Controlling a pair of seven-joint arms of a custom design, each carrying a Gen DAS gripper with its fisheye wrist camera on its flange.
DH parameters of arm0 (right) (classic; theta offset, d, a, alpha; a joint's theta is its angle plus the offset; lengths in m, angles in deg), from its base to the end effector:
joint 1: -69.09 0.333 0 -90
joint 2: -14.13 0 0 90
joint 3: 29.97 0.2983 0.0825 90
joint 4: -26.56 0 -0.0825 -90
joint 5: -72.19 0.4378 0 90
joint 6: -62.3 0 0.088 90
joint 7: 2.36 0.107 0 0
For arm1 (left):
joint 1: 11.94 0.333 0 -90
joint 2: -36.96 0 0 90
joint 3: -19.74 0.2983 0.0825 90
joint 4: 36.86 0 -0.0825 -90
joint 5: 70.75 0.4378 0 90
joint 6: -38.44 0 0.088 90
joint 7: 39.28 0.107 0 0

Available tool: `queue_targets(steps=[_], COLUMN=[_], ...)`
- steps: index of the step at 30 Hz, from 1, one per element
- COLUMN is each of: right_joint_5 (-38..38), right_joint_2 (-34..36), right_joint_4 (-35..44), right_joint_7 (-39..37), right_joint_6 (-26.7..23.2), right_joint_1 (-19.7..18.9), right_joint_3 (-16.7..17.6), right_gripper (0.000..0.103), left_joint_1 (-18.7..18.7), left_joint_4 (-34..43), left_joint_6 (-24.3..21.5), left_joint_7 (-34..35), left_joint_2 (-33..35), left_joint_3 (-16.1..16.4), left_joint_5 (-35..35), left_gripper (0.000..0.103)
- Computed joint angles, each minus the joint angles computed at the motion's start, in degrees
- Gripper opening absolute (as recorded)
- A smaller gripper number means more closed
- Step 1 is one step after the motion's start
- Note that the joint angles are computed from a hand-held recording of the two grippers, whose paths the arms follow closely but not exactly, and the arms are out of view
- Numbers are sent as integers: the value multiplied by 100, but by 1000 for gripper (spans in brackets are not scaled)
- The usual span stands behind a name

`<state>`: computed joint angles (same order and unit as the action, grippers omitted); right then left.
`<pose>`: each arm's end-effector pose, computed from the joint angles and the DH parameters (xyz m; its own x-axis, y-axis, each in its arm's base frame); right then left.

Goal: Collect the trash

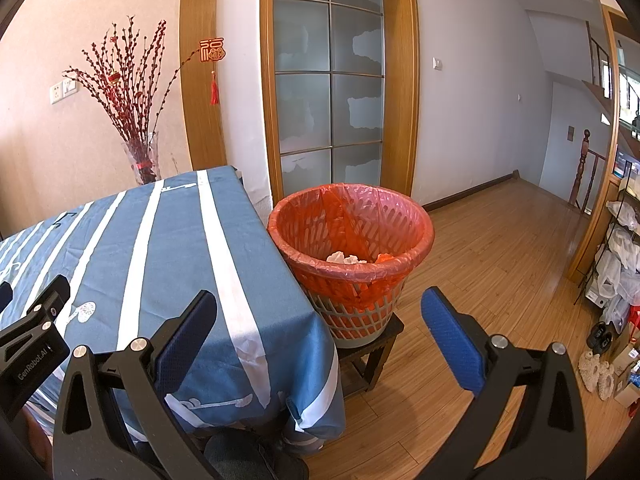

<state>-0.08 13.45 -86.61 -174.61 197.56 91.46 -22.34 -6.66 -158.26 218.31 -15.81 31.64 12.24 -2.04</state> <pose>0.5611 0.3101 0.4846 -0.3569 -0.9328 -0.0488 -0.4229 0.2080 -0.8820 0.5908 -0.1064 0.4993 -0.0530 -0.9975 -0.0472 -0.4386 0.0657 -0.8963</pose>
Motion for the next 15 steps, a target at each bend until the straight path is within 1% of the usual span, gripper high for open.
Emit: queue_targets(steps=[8,11,13,15], right_joint_5=[11,7,9,5], right_joint_2=[4,15,18,28], right_joint_4=[7,1,-6,-10], right_joint_7=[-7,9,20,33], right_joint_6=[-5,0,-7,-2], right_joint_1=[3,6,15,20], right_joint_3=[-1,0,5,3], right_gripper=[101,101,101,101], left_joint_1=[-19,-65,-106,-105], left_joint_4=[-31,-60,-79,-86], left_joint_6=[-5,3,11,0], left_joint_7=[87,359,659,778], left_joint_2=[13,25,42,54], left_joint_3=[1,38,79,75], left_joint_5=[-61,-342,-647,-772], left_gripper=[99,99,99,99])
